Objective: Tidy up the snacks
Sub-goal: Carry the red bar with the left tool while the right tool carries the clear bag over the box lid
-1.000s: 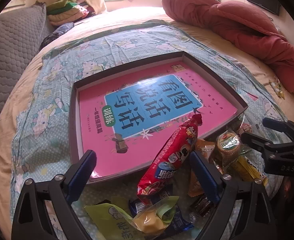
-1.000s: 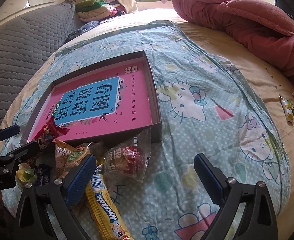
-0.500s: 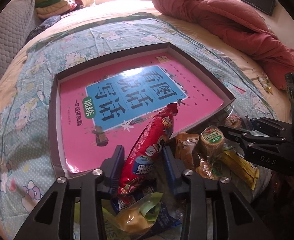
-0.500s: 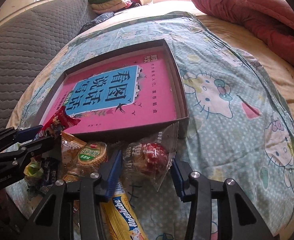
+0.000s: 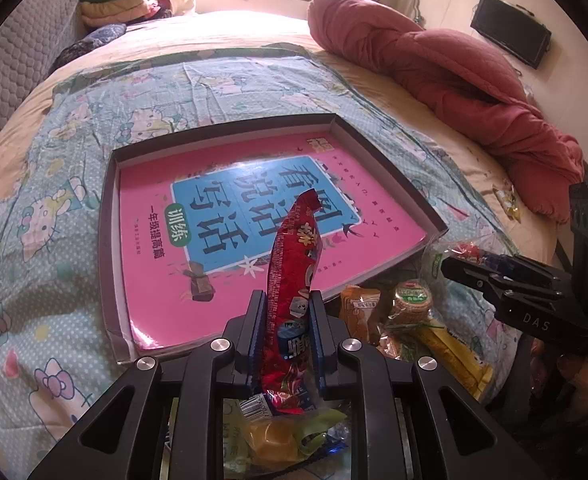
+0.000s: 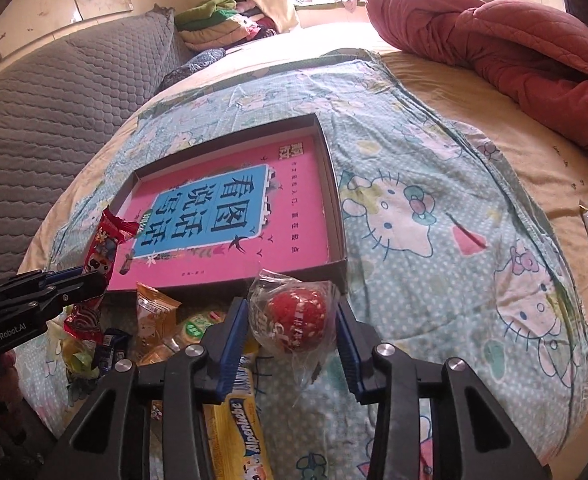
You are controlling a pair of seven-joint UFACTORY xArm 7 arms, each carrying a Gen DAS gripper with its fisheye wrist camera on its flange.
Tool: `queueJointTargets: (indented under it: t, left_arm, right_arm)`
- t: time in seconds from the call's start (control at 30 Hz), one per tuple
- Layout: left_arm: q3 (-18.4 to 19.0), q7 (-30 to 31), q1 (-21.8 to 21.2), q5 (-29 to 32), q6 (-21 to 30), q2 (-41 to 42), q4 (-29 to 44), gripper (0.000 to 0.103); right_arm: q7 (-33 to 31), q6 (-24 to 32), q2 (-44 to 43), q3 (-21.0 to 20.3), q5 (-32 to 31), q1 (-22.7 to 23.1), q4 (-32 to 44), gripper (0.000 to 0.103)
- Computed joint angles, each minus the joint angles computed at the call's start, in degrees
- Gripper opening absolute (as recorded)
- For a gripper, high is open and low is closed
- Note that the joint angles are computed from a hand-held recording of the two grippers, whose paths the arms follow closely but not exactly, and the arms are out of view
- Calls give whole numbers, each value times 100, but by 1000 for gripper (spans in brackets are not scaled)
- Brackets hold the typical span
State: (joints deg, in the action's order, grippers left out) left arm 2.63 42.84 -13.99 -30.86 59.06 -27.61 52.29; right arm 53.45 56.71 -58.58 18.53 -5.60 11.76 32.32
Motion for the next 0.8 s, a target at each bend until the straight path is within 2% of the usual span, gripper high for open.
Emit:
queueJointTargets:
  t: [0.37, 0.63, 0.8]
  left_arm:
    - [150, -38, 72, -244, 3, -25, 163, 21]
    - [178, -196, 196, -298, -165, 114, 237, 21]
    - [109, -361, 278, -229, -452, 208, 220, 21]
  right_arm:
    - [-17, 69, -77, 102, -153, -81, 264, 42]
    - [-116, -253, 134, 72, -262, -243, 448, 42]
    - [-188, -536, 402, 29, -342, -359, 535, 42]
